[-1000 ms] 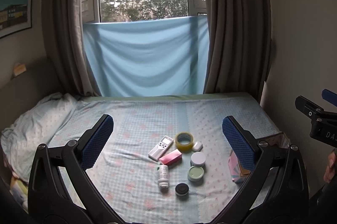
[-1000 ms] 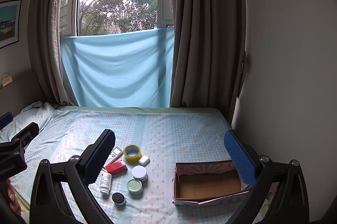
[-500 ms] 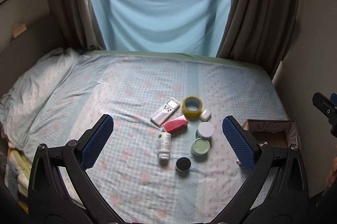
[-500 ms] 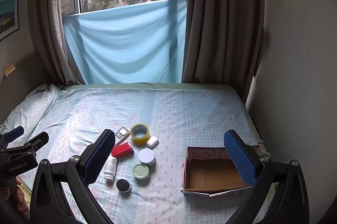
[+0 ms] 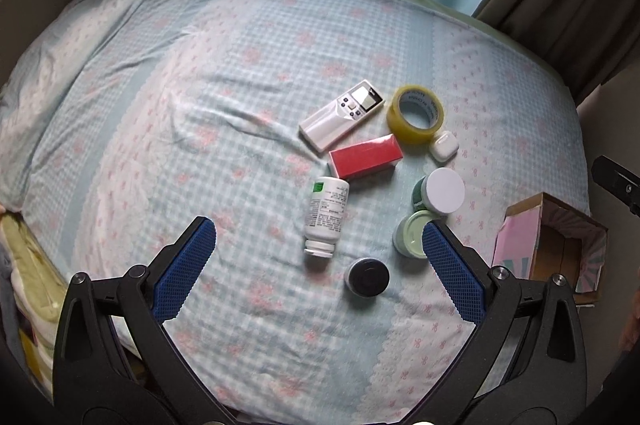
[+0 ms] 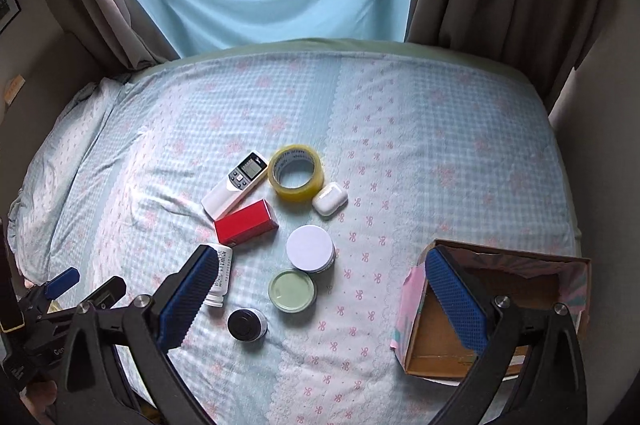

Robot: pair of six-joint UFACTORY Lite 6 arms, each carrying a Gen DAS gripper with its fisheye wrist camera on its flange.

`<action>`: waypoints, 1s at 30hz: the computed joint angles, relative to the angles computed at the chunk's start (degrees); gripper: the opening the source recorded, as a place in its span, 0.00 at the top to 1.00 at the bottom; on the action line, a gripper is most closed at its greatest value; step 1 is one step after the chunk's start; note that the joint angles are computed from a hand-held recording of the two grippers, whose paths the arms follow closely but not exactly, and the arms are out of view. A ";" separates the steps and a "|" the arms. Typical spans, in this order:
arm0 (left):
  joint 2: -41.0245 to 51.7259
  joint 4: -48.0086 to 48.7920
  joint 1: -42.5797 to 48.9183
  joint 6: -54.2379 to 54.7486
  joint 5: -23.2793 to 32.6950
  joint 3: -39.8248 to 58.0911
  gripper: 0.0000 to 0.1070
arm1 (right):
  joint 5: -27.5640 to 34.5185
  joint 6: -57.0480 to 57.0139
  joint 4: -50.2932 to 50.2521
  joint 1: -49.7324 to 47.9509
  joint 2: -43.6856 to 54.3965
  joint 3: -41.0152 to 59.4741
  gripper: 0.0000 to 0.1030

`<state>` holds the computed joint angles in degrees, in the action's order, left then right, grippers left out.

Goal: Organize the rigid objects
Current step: 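Grasp the white pill bottle with left tool while right tool grasps the green-banded white jar, then lift the pill bottle and white jar and carry both toward the cardboard box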

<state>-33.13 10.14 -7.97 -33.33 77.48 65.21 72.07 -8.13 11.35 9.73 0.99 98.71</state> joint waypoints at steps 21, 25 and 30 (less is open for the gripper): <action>38.04 -12.25 13.54 13.79 -35.87 -18.10 0.19 | -4.61 7.07 -3.03 8.27 46.78 9.62 0.00; 40.45 -13.78 14.11 15.21 -36.96 -17.64 0.37 | -4.18 7.83 -2.31 8.29 48.68 9.72 0.09; 43.69 -14.01 11.55 15.68 -37.22 -15.02 0.54 | -3.00 7.82 -0.87 8.46 51.66 11.77 0.29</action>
<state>10.56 -3.86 3.59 -17.65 40.26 50.19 69.07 -0.32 10.48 18.20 52.65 110.49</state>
